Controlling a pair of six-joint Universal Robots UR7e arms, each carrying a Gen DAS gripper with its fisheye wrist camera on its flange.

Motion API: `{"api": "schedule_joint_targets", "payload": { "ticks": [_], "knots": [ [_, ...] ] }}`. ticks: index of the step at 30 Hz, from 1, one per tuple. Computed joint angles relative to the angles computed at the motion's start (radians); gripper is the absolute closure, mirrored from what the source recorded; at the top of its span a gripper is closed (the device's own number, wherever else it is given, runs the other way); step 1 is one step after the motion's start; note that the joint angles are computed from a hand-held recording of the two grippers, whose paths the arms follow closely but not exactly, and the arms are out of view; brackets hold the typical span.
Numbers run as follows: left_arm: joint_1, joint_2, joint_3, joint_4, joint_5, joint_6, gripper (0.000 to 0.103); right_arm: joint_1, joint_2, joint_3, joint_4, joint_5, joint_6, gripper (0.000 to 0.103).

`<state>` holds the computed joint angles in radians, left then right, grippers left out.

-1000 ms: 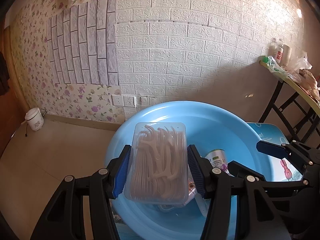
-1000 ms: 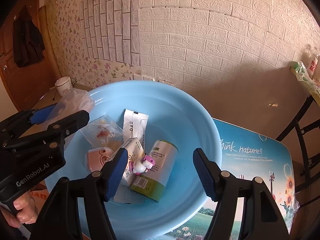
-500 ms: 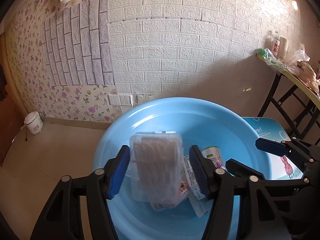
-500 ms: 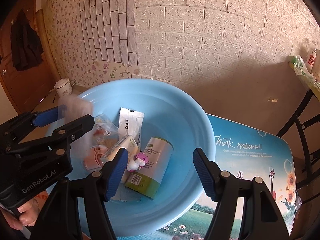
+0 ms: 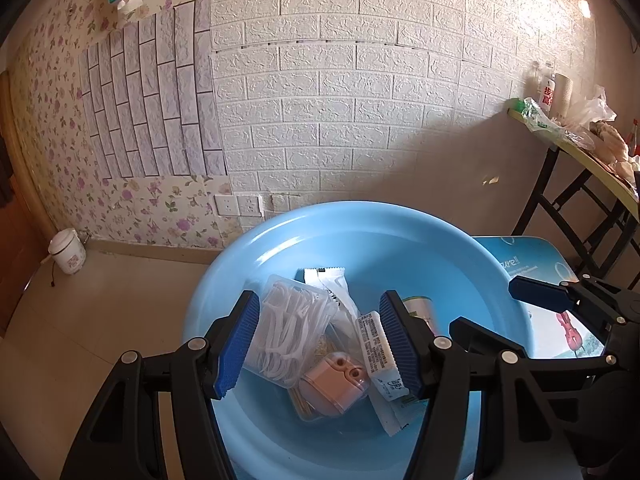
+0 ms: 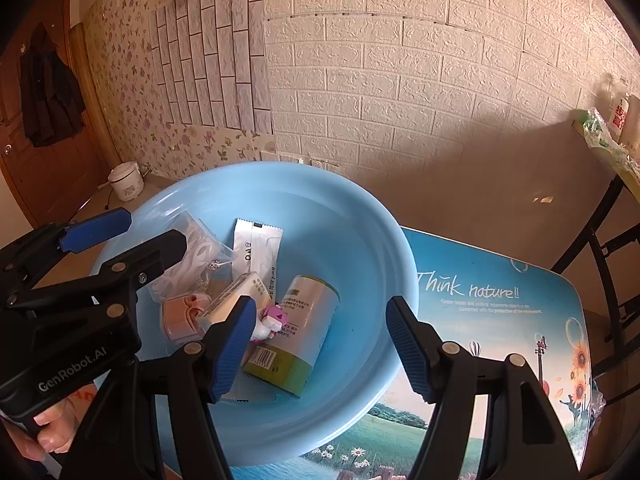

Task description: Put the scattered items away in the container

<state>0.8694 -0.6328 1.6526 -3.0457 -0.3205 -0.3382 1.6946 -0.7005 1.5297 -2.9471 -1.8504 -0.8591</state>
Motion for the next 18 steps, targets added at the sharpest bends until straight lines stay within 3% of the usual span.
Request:
{"api": "schedule_joint_targets", "payload": {
  "ticks": [18],
  "knots": [
    [-0.073,0.011,-0.015,0.027,0.046,-0.008,0.042,-0.009,-0.092,0.071,-0.062,0.030,0.006,0.034]
  ]
}}
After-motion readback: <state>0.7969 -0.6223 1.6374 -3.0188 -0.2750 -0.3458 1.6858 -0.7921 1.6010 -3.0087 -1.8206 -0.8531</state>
